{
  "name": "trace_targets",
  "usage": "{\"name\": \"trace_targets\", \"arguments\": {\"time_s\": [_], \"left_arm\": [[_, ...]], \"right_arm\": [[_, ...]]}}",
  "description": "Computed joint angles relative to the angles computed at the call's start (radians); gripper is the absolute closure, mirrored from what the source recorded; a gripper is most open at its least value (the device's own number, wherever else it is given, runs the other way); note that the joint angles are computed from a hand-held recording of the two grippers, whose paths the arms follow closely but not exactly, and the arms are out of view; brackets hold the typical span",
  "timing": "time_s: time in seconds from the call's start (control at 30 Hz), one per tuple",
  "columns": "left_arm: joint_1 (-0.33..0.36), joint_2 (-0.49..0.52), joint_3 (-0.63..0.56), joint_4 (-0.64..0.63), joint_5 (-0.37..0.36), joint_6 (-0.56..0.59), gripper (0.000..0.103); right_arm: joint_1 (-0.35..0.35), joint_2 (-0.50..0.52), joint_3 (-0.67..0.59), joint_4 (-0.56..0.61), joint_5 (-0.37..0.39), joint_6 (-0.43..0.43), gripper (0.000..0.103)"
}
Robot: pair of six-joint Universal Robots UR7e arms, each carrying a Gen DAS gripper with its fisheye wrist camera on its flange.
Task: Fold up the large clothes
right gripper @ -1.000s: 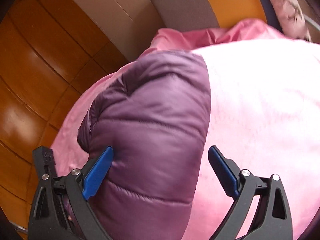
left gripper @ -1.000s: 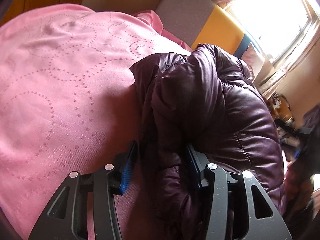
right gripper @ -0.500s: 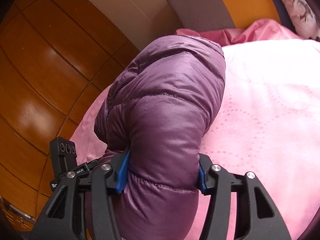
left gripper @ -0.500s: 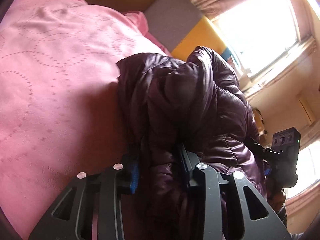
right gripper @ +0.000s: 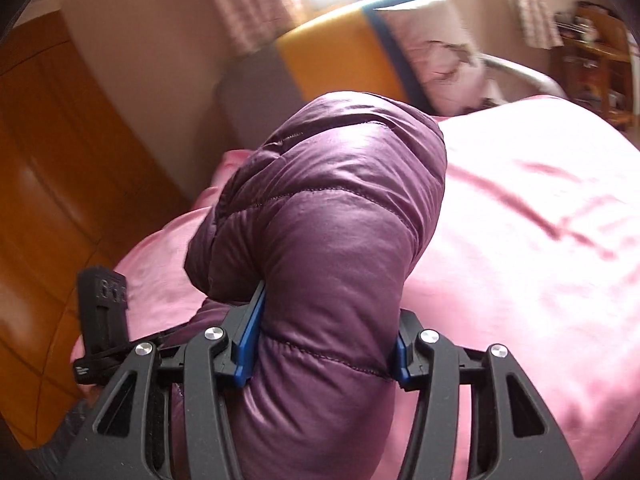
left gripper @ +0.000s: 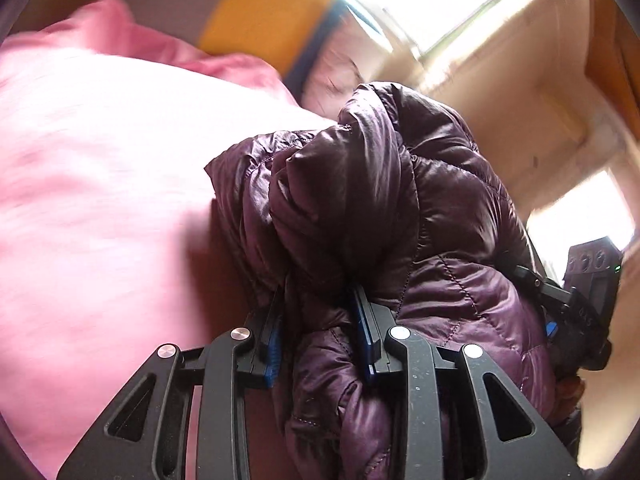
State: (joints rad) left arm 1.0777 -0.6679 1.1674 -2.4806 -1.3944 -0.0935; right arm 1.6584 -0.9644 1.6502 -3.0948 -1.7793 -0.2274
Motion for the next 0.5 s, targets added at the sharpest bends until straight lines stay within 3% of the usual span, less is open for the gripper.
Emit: {"name": "trace_targets", "arguments": {"time_s": [0.1, 0.17, 0.23, 0.33, 0.4, 0.5], "left_arm": [[-0.048, 0.103, -0.110, 0.105, 0.110, 0.059, 0.073], [-0.063, 0.127, -0.131, 0.118, 0.158, 0.079, 0.073], [-0.074, 0.133, -0.134, 0.116, 0.193, 0.101, 0.073], [-0.089, 0.111, -0.090, 0.070, 0.253, 0.130, 0.073], [-0.095, 0.087, -0.046, 0.033, 0.274, 0.142, 0.073], [-0.097, 0.060, 0.005, -0.017, 0.290, 0.134, 0.073]], "right_arm": [[-0.045, -0.021, 0.034, 0.003, -0.039, 0.042, 0.044], [-0.059, -0.032, 0.060, -0.019, -0.045, 0.062, 0.027], [-0.041, -0.032, 0.076, -0.075, -0.102, 0.052, 0.020], [0.005, -0.023, 0.085, -0.190, -0.207, 0.014, 0.020], [0.034, -0.009, 0.095, -0.265, -0.218, -0.030, 0.022], [0.067, 0.027, 0.071, -0.268, -0.219, -0.074, 0.025]]}}
